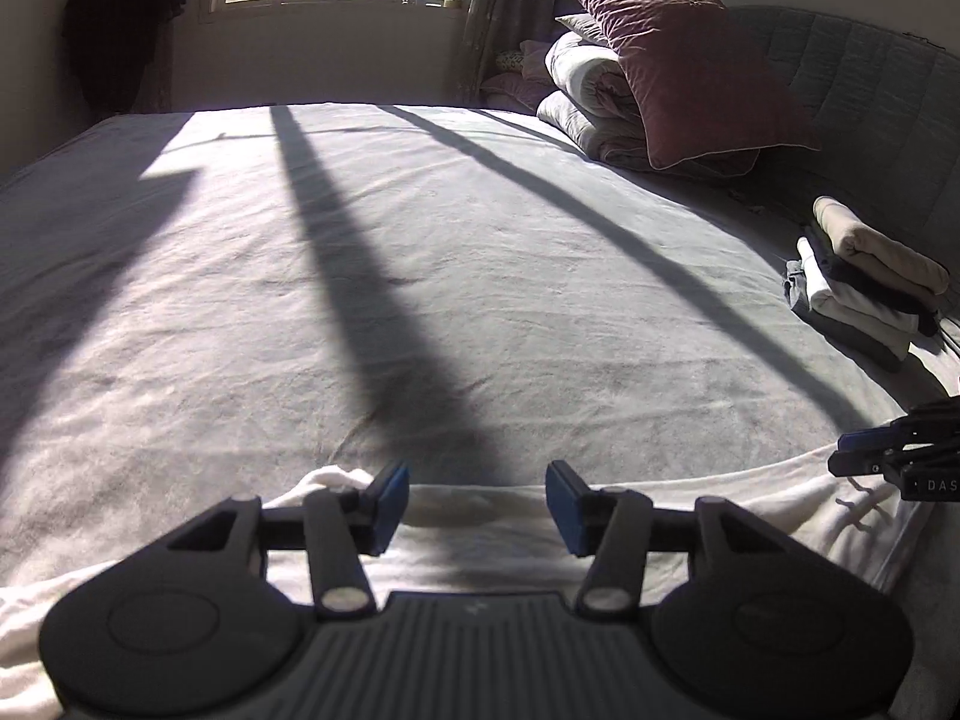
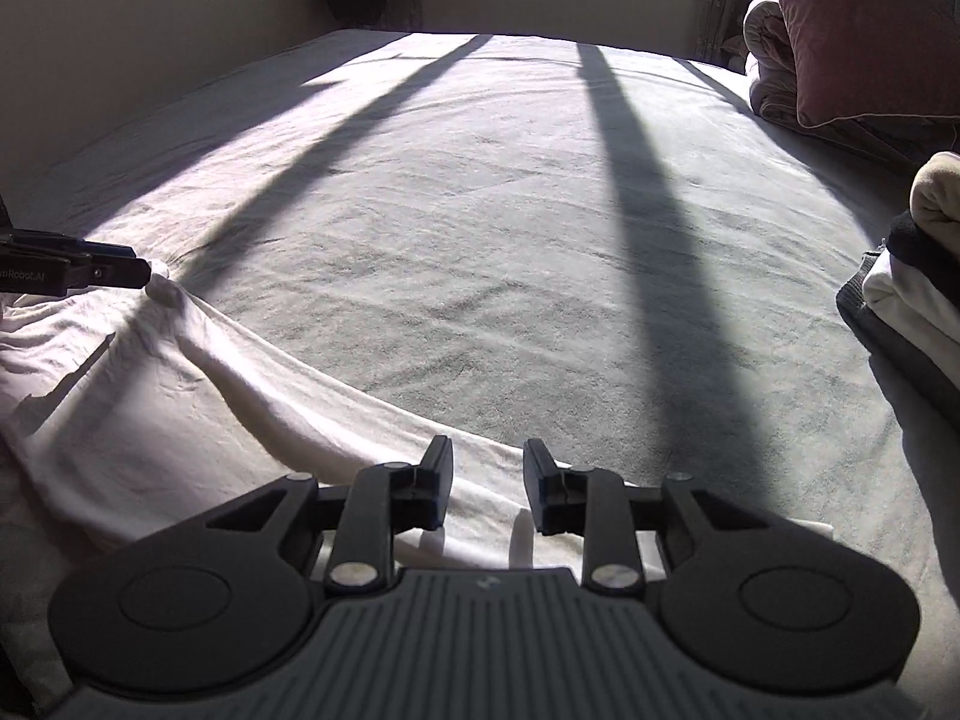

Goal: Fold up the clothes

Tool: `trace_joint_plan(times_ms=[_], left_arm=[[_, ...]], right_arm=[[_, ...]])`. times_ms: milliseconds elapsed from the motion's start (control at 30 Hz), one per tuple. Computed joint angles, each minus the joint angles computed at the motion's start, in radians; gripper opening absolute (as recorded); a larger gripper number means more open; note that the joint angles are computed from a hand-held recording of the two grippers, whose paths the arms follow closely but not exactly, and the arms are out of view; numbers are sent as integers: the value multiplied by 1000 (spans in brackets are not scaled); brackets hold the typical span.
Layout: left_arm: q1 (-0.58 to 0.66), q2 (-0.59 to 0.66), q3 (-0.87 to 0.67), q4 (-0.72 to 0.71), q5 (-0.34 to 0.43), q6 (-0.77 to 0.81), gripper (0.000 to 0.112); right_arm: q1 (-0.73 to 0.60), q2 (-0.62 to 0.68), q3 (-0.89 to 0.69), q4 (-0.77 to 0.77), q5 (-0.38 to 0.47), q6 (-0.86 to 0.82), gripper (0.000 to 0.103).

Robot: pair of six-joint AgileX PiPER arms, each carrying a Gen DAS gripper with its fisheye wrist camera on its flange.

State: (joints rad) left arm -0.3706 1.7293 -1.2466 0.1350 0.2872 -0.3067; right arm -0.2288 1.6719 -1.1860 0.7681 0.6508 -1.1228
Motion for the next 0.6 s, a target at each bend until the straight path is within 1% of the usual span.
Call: trace_joint_plan(times_ms=[67,167,267,367,400,467,500,533,567,600], left_arm=[[26,3,1,42,9,-28,56],[53,14,-3,52,17,-18,56],[65,36,-20,92,33,-41,56],[75,62,-38,87,31,-35,56],[76,69,-45,82,35,-36,54],[76,99,-80,50,68,-28,53],[69,106,-85,77,69,-52,52],[60,111,-86,124,66,-93,50],[54,112,-86,146,65,-111,44],[49,111,-84,146,61,-110,40]], right_arm=[[11,16,-16,-15,18,-9,30],[7,31,-33,-20,53,-53,30],[-3,43,-42,-26,70,-74,30],[-13,52,-47,-27,81,-78,30],[-13,54,-46,-26,81,-81,30],[-3,49,-35,-34,64,-91,30],[3,44,-28,-36,54,-99,30],[7,38,-20,-36,44,-111,29],[10,32,-11,-36,35,-123,28],[13,26,-2,-35,26,-134,24]])
